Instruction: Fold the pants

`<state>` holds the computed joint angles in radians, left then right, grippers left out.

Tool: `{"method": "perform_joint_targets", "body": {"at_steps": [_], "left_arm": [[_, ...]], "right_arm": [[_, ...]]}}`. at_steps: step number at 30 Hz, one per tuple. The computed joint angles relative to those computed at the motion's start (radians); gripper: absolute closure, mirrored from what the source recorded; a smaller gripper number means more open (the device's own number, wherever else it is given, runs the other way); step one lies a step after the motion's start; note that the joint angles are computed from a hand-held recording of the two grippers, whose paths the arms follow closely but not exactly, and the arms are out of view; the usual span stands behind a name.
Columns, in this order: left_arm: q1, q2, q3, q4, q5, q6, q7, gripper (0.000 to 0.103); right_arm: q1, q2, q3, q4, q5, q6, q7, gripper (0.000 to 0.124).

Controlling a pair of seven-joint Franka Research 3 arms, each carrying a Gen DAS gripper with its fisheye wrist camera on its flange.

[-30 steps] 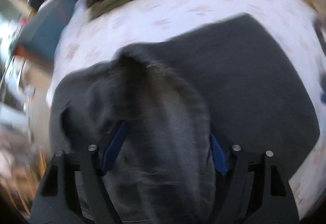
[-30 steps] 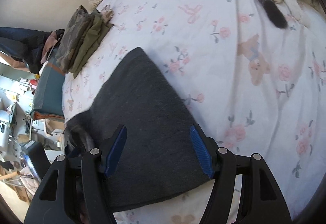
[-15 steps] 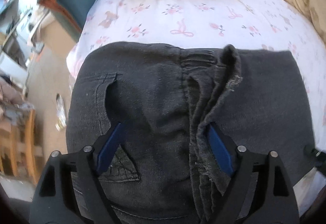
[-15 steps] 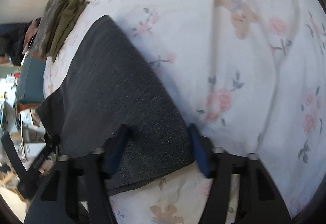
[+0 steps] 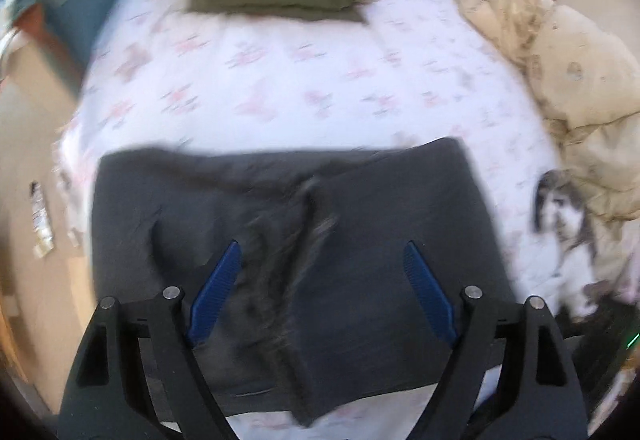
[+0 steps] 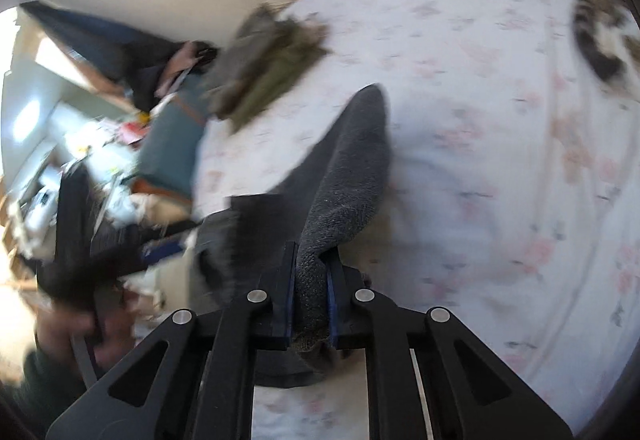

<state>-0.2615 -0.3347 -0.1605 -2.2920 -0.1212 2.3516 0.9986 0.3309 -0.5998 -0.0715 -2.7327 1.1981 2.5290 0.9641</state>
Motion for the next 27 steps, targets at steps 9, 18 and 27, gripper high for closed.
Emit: {"method": "perform_joint_targets", "body": {"at_steps": [9,18,27], "left_arm": [[-0.010,0.421,-0.065,0.397,-0.141,-0.074,0.138,0.023],[-0.035,0.618,-0.099,0.670,0.111,-0.334,0.132,0.023],[-0.015,0.529,-0.109,0.594,0.125,-0.310,0.262,0.092]], "right_arm": [[-0.031,0.073,-0.033,0.062,0.003,-0.147,-0.029,0.111],[-0.037,0.064,0.002,0.061,0.032,-0.143,-0.050,0.111],[-0.005,0.037,-0.002,0.058,0.059,-0.189,-0.150,0.111]]}}
